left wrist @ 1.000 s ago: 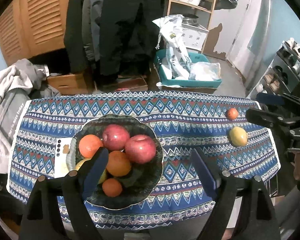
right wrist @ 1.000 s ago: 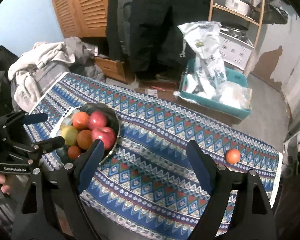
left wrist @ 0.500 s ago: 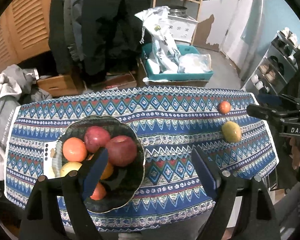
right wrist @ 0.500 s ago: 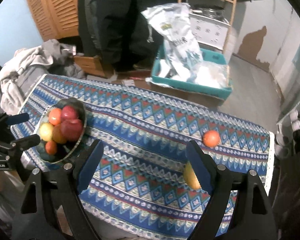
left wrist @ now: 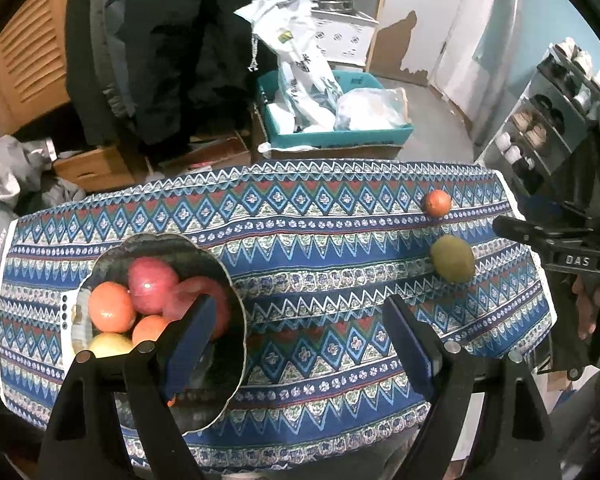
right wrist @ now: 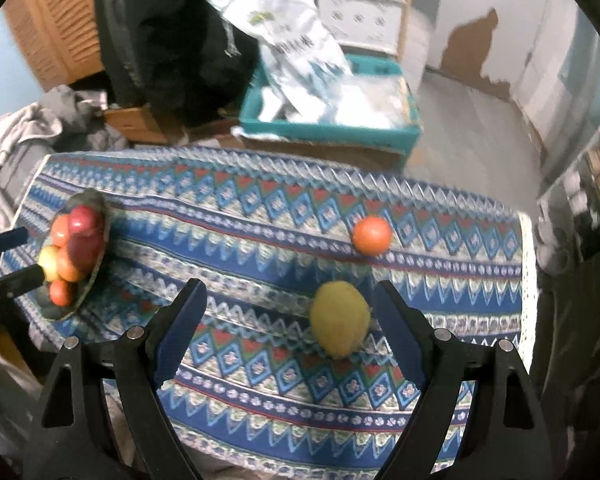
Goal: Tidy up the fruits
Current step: 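Withdraw both tools toward the last small orange and yellow pear, then close right gripper on the yellow-green pear while left gripper closes on the small orange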
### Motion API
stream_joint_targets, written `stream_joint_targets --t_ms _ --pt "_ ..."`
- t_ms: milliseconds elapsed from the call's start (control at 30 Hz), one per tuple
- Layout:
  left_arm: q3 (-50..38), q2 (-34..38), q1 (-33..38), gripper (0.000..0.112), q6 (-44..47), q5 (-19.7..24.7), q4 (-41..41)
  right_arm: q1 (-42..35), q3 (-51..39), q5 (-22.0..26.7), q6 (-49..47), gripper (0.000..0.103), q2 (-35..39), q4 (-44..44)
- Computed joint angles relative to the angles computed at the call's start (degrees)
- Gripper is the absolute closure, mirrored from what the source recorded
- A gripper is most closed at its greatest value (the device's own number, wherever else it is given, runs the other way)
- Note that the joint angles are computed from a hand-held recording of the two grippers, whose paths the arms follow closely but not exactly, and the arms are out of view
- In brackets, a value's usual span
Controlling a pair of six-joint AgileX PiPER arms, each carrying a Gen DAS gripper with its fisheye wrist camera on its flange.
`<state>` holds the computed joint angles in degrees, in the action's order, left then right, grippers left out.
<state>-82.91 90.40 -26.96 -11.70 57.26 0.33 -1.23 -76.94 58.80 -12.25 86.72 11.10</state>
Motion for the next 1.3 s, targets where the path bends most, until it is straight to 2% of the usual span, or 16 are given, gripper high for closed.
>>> stream_joint_targets --t_ms 367,667,967,1033,1200,1300 --pt "-3.2 7.8 -1.9 0.026 -0.5 -0.8 0.3 -6.0 2.8 -3.0 -3.6 0.019 8.5 3.8" --pt "-5.3 13.7 -1.1 0.026 -0.3 -2.0 -1.5 -5.3 4.1 -6.2 -2.2 0.019 15.0 0.6" --pt "-7.5 17.7 -0.3 0.026 -0.4 -1.3 -3.2 -5.1 5.1 -8.4 -4.1 0.019 18.2 2.5" --pt "-8.5 18.5 -0.6 0.026 -0.6 -0.9 -3.0 -4.8 4.6 -8.1 -4.6 0.021 19.2 2.5" --pt "-10.3 20.1 -1.3 0.026 -1.0 -0.2 -3.2 -4.4 5.6 -8.6 -5.3 0.04 20.3 2.8" --pt "-11.7 21.1 -2.1 0.026 -1.2 0.3 -3.3 -5.0 6.6 -9.1 -6.4 0.04 19.9 3.8"
